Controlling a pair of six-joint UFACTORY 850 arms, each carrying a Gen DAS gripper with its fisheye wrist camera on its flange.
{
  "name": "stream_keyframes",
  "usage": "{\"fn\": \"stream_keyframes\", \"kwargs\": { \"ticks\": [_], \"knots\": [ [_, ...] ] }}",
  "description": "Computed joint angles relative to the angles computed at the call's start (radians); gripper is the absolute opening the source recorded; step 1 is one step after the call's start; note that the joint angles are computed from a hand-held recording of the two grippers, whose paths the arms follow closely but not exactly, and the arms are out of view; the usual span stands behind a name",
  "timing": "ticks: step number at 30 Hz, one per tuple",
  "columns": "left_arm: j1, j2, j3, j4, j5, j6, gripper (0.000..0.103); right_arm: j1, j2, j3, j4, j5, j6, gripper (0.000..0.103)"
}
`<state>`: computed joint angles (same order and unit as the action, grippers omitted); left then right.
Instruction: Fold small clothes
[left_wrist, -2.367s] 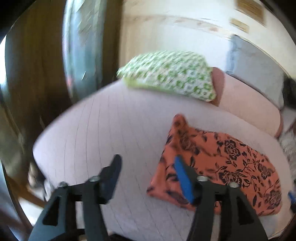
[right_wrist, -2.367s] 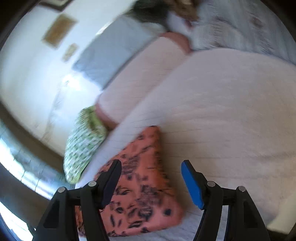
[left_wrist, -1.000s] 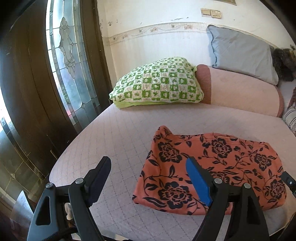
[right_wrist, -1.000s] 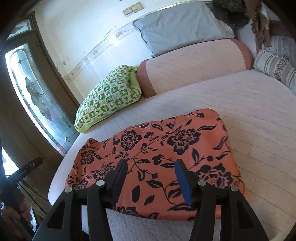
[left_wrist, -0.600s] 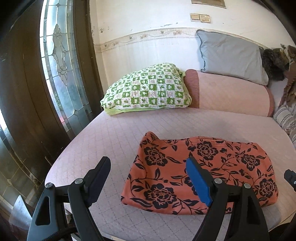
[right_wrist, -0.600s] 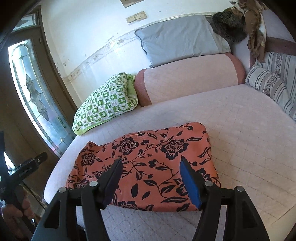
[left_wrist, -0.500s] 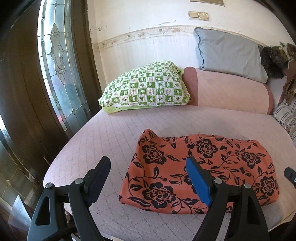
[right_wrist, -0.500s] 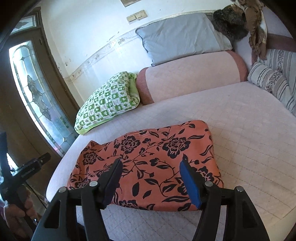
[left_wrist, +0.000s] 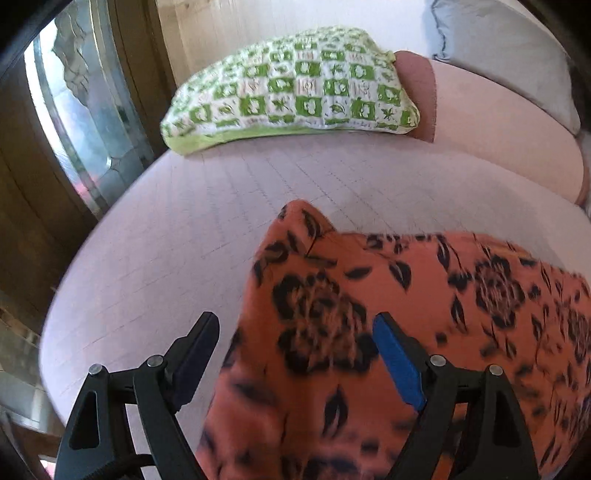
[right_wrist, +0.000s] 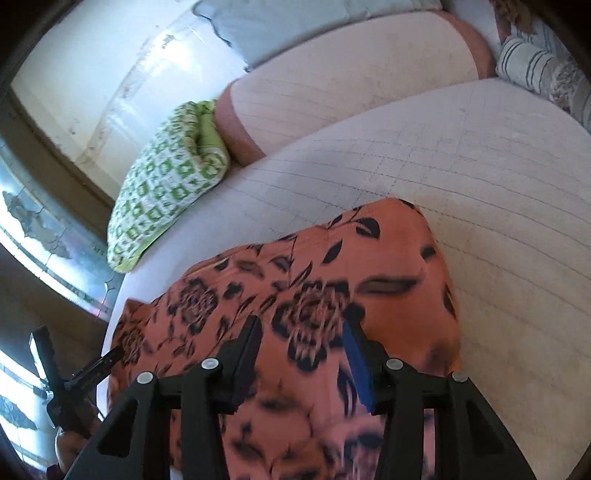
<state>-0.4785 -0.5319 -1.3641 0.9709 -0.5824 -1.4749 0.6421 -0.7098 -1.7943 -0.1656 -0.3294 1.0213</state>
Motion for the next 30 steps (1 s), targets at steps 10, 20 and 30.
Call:
{"fn": "stream_keyframes", "kwargs": {
  "ticks": [10, 20, 30],
  "knots": [
    [0.094, -0.123, -0.105, -0.277, 0.06, 0.165, 0.097, -0.08, -0.234, -0.292, 0.066, -0.166, -0.036, 0.038],
    [-0.04, 0.049, 0.081, 0.14, -0.05, -0.131, 0.097, 0.003, 0.003, -0.009, -0.262, -0.052, 0.237, 0.042],
    [-0.13, 0.063, 0.126, 0.114, -0.12, -0.055, 0.097, 0.09, 0.03, 0.027, -0.186, -0.274, 0.093, 0.049]
  ]
}}
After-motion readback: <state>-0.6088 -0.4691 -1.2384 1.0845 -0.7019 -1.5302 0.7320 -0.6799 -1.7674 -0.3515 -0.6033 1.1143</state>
